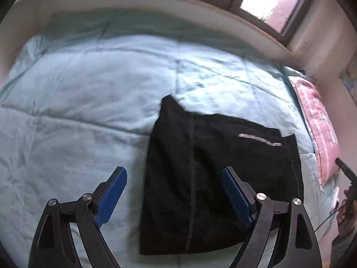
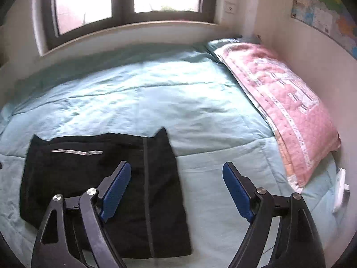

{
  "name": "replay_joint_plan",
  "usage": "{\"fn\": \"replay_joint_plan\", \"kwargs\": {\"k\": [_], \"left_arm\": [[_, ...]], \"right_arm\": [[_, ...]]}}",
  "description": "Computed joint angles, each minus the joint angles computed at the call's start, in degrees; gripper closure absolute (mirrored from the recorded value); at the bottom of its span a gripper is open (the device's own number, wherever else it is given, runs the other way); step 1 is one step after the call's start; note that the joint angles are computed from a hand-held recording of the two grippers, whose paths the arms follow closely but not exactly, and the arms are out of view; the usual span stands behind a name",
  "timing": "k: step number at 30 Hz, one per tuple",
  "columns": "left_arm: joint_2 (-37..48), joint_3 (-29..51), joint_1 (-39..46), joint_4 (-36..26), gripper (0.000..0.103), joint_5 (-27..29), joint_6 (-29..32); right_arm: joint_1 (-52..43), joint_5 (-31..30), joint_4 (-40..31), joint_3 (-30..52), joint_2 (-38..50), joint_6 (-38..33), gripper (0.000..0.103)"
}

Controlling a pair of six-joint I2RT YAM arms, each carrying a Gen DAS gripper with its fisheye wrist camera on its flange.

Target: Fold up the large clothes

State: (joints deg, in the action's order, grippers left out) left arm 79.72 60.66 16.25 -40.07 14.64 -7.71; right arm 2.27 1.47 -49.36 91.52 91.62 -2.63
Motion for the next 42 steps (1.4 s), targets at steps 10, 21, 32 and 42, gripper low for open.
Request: {"fn": "replay_joint_plan", "kwargs": {"k": [10,21,32,42], "left_arm": [[17.91,-2.91,8.13,9.0,0.016,16.35,-1.21],[32.65,1.1,6.05,11.67,0.016,24.07,-1.92],[38.97,-1.77,5.21,24.24,0.044,35.74,-9.7],[41.21,-3.07,3.42,27.54,0.036,38.21,-13.89]], "right_arm": [[-4.74,-14.54,2.53,-4.17,15.44,3.0,0.017],[-5.95,-22.46,4.17,-3.68,27.16,1.85,0.017],[-10.75,-40.34,4.18,-1.17,37.54,4.22,0.019],[-9.05,-45.88,-0.35,2.43,41.86,0.36,0.034]]}}
